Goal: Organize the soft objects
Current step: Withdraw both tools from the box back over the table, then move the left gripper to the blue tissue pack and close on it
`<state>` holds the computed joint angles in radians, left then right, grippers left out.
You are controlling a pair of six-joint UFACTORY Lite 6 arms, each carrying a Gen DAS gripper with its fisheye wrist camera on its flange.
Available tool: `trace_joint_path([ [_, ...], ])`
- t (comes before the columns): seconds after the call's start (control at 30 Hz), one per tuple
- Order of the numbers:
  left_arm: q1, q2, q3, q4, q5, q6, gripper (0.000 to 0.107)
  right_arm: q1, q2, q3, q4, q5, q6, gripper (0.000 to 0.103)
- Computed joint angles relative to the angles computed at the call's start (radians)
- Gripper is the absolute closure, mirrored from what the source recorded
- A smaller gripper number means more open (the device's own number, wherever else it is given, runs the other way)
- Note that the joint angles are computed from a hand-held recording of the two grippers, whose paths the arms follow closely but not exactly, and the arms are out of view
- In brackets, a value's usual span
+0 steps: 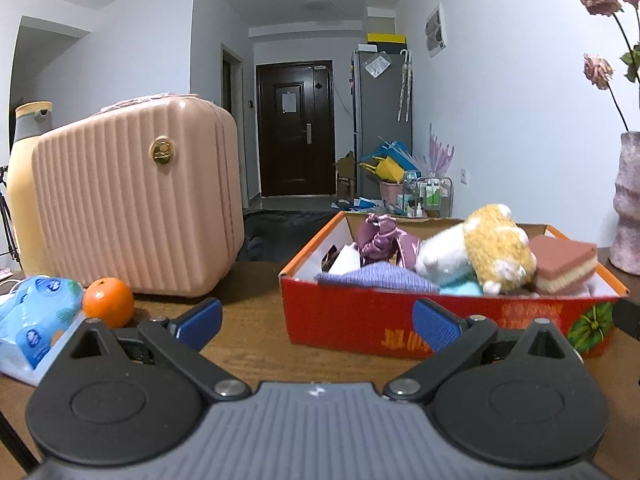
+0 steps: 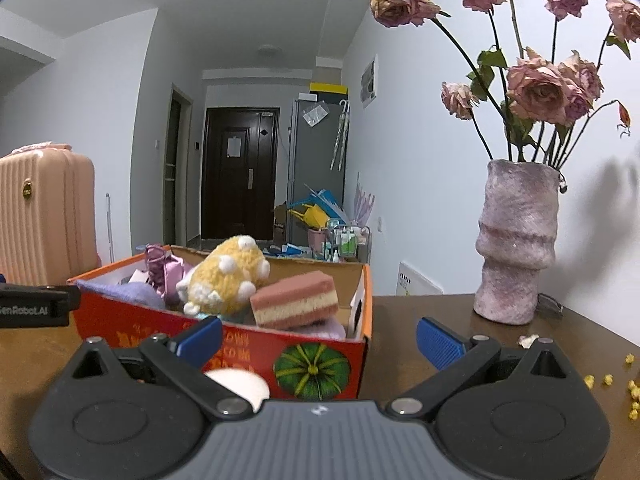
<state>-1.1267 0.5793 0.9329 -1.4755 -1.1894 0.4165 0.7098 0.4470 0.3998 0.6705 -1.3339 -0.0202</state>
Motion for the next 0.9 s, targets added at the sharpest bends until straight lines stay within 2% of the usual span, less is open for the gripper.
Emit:
trace_joint_path([
  [0.43,-0.147,-0.063,-0.116,-0.106,0.008,-0.038,0.004,0.166,-0.095,-0.16,0.155,0.011,0.05,0.0],
  [0.9,-0.241,-0.095,-0.166,-0.107,0.097,-0.035,0.004,0.278,-0.167,-0.243,0.227,0.105,0.05,0.0],
])
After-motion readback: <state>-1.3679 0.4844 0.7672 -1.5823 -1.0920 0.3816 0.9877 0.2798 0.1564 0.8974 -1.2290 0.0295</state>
